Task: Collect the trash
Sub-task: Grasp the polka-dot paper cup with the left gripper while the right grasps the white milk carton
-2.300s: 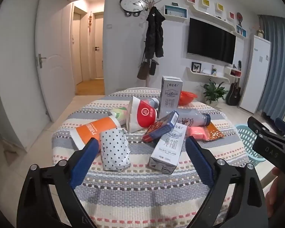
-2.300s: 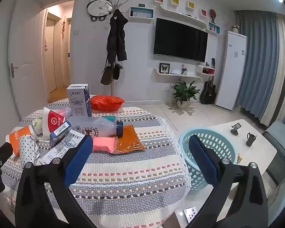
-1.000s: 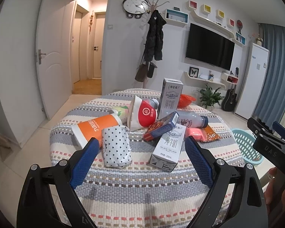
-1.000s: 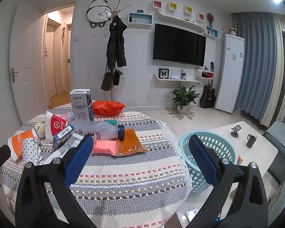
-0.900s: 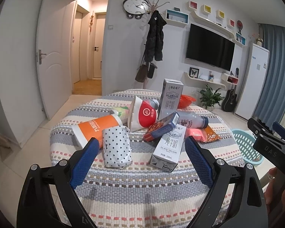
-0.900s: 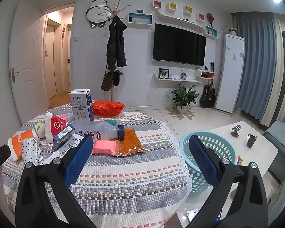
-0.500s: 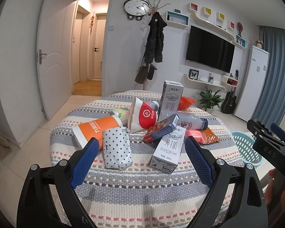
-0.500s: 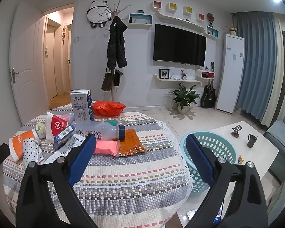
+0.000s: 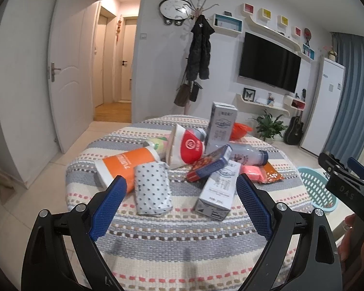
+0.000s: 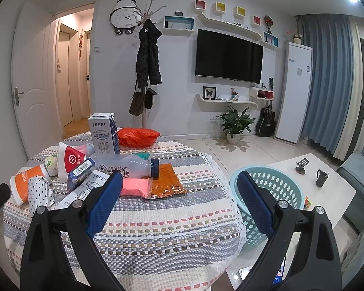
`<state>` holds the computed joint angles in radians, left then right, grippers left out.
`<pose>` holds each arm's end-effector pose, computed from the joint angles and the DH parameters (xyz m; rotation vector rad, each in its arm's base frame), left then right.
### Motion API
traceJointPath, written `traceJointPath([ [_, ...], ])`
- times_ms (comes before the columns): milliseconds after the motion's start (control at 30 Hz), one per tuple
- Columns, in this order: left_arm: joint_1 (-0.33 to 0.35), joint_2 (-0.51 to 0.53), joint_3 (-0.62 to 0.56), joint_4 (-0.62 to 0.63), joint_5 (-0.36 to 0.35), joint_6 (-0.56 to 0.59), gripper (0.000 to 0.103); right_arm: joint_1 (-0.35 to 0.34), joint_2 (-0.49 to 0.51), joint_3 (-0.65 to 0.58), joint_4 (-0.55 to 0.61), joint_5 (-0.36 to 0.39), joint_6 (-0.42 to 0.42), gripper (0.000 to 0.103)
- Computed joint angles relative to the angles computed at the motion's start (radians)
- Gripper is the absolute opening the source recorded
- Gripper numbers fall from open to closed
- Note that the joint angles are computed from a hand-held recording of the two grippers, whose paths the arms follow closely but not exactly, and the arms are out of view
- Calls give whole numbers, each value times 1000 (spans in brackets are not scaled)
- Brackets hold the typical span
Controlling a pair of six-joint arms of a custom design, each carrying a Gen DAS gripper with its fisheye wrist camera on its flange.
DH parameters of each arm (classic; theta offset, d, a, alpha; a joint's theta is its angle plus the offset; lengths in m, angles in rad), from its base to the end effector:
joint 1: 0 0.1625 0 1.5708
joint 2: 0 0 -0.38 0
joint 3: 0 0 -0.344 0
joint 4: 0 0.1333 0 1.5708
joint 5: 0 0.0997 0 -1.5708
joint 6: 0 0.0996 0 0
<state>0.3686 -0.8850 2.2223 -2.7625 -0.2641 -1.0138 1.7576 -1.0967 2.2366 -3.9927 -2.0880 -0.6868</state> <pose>-0.3046 -0.3636 0.0817 0.3111 2.0590 -1.3565 0.1622 -0.4055 0.2589 0.4921 -1.9943 1.3249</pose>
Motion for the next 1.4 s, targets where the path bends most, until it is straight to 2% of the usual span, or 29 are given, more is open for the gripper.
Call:
traceJointPath([
  [67,4,-20,17,14,7,-19,89,-4,-1,-1,2,1,1,91],
  [133,12,-65,34,109,18,-100,89,-9,0,-3,6,5,3,91],
  [233,32,-124,62,175,16,-160,89,-17,4,-9,22,11,9,90],
  [400,71,-178,80,210,22,-176,89,-18,18,-25,52,13,14,78],
  [467,89,-168,82,134,7,-113,89,-18,19,-25,69,23,18,72],
  [567,119,-126,81,-57,-47,34,88,-17,17,-19,105,49,44,68],
  [633,149,-81,69,-226,-113,175,88,-15,19,-15,132,72,61,67],
  [733,193,-34,35,-346,-212,311,83,-7,34,-17,172,94,75,67],
  [767,215,-23,12,-348,-256,343,81,-5,43,-22,182,97,75,67],
  [900,267,5,-45,-286,-309,361,77,-5,64,-45,234,107,88,67],
  [967,294,18,-69,-275,-339,367,75,-14,61,-57,302,119,116,67],
  [1067,324,33,-97,-258,-355,380,72,-22,58,-74,390,136,159,67],
  [1200,360,49,-126,-253,-384,400,68,-22,81,-99,447,140,187,67],
  [1300,366,61,-138,-262,-375,417,66,-16,87,-118,514,153,222,67],
  [1400,370,62,-148,-240,-354,417,44,-7,101,-152,593,155,267,72],
])
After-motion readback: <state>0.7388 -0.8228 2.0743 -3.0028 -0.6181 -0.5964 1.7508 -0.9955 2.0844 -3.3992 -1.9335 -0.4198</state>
